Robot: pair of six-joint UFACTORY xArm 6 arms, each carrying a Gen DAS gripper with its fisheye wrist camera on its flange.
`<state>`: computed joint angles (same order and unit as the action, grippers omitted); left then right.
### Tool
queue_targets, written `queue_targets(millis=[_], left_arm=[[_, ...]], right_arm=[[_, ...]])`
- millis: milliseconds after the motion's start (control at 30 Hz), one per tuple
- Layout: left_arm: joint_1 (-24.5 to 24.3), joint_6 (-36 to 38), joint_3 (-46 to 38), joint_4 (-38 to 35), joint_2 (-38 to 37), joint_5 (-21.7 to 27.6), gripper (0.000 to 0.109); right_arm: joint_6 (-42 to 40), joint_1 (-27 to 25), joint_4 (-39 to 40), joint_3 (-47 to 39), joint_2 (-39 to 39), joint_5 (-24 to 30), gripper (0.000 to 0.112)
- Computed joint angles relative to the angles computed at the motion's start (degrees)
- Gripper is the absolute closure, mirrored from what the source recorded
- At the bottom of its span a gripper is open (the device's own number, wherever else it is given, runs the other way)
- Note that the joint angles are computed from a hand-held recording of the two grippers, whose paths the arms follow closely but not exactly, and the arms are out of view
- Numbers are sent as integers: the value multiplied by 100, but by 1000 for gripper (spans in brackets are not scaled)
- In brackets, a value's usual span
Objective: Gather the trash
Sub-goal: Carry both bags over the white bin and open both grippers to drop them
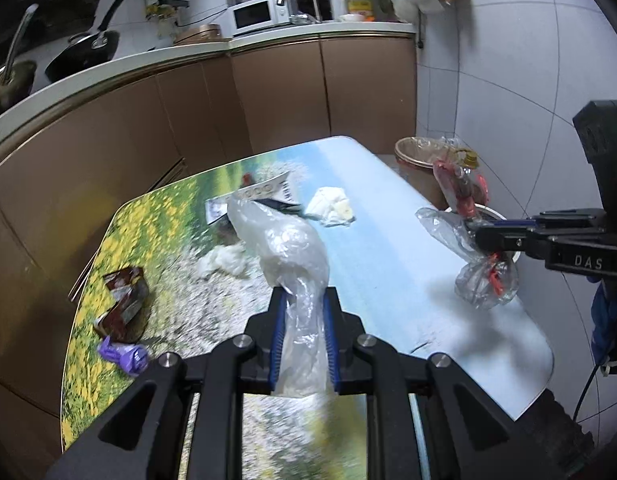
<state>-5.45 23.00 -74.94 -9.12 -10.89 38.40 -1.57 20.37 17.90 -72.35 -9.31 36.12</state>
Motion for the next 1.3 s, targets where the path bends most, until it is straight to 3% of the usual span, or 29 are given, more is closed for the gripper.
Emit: queue_targets(millis=[433,733,1100,1300], left_arm=[[-1228,-452,-865,1104,673,263,92],[-1883,-196,-1619,1136,1360,520,92],[-2332,49,-2974,1052,2581,931,92],[-2509,132,-4365,936,3707,1471,92]], right_arm=[[-724,-899,984,1395,-1060,-667,99],[-839,-1621,1381,2119,-1584,-870,99],[-1065,-2270,1640,2135,-1355,-925,99],[-1066,-2567,1736,1988,-959,-1023,99]])
